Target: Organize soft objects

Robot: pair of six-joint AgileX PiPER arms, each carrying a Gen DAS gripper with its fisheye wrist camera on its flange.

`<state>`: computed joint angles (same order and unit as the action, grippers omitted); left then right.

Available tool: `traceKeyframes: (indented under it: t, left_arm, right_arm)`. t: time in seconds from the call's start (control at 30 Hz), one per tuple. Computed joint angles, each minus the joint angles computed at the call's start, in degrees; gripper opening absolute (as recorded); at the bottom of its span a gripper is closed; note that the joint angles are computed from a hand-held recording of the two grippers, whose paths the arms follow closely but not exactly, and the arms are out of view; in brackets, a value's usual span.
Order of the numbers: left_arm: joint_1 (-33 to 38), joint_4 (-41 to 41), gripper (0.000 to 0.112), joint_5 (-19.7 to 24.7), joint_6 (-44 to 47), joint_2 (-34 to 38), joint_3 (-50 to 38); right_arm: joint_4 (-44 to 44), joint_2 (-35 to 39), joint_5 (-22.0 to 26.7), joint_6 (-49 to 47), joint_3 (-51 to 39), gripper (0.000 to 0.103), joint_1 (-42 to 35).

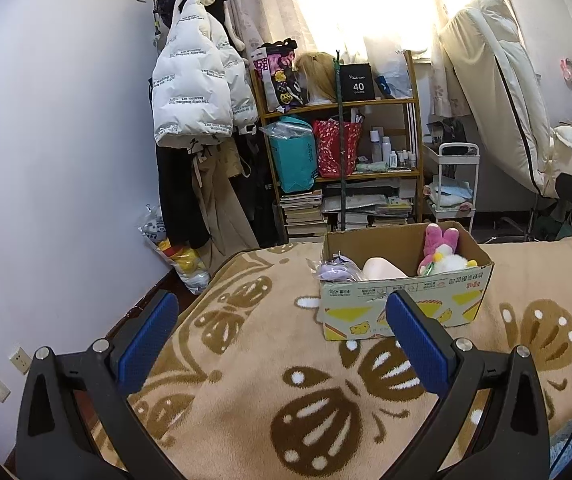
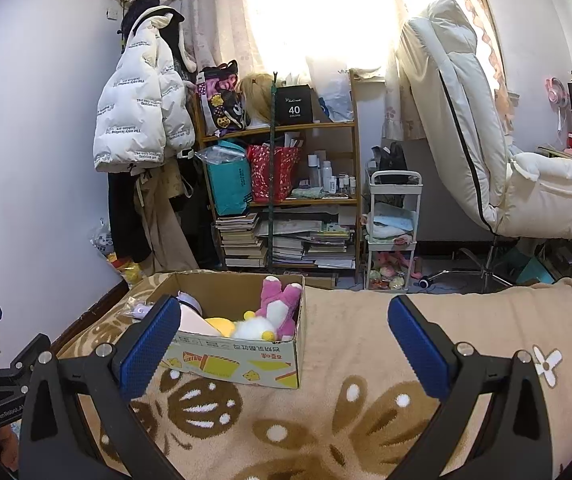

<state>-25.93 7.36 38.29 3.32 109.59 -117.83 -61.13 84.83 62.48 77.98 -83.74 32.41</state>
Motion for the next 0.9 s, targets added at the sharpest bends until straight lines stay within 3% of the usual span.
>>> traceKeyframes:
  t: [0.9]
  left_arm:
    - [0.96, 0.09, 0.102, -1.48, -0.71, -0.20, 0.74]
  right_arm:
    - [0.34, -0.01, 0.30, -0.40, -0.31, 0.103, -0.01]
